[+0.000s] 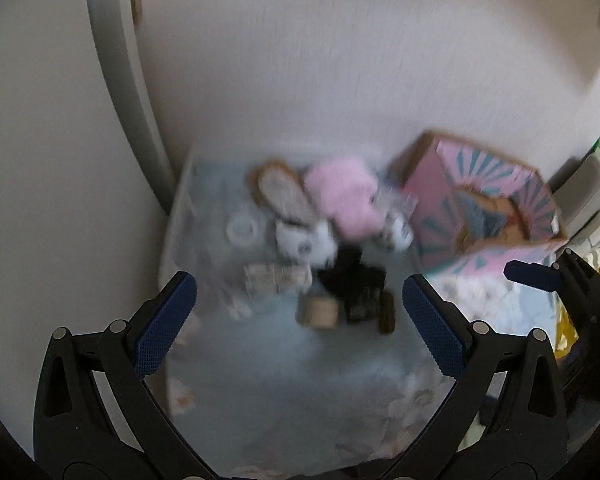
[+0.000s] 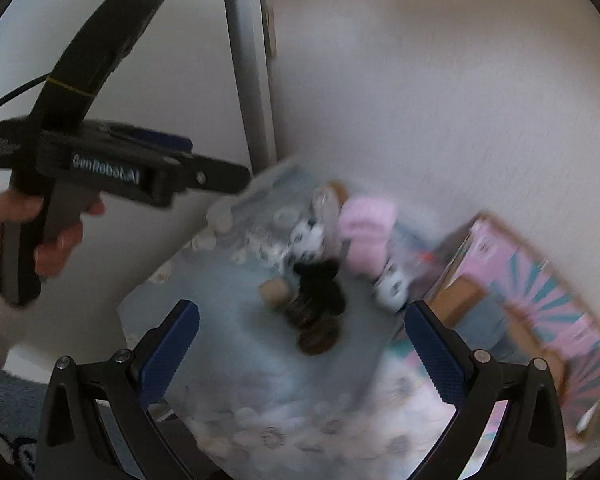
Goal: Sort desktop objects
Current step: 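Grasp the white tissue pack with the left tool while the right tool grasps the brown hair tie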
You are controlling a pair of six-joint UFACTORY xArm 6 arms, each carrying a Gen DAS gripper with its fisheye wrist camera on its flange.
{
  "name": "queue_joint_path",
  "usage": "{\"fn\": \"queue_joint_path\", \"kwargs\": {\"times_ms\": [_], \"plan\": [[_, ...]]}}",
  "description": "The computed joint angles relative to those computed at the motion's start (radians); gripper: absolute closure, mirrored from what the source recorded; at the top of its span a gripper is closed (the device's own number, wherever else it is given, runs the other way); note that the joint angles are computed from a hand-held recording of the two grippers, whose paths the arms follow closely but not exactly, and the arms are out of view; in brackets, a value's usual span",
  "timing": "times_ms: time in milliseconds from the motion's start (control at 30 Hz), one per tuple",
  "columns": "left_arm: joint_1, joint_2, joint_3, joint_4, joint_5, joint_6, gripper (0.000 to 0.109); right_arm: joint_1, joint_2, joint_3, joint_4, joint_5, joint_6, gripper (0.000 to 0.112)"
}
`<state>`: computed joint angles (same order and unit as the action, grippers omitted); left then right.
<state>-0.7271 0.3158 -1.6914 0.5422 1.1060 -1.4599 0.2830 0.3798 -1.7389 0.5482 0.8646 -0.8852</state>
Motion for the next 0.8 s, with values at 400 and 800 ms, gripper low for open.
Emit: {"fn": "queue_joint_path", "kwargs": {"times_ms": [400, 800], "plan": [[0.051, 0.106, 0.099, 0.061, -0.113, -0.145, 0.006, 0.029, 0.138, 0.099, -0.08, -0.25, 0.155, 0.026], [0.07, 0.097, 0.156, 0.082, -0.158, -0.18, 0.006, 0.035, 0.184, 0.08, -0.109, -0.275, 0.178, 0.044]]}}
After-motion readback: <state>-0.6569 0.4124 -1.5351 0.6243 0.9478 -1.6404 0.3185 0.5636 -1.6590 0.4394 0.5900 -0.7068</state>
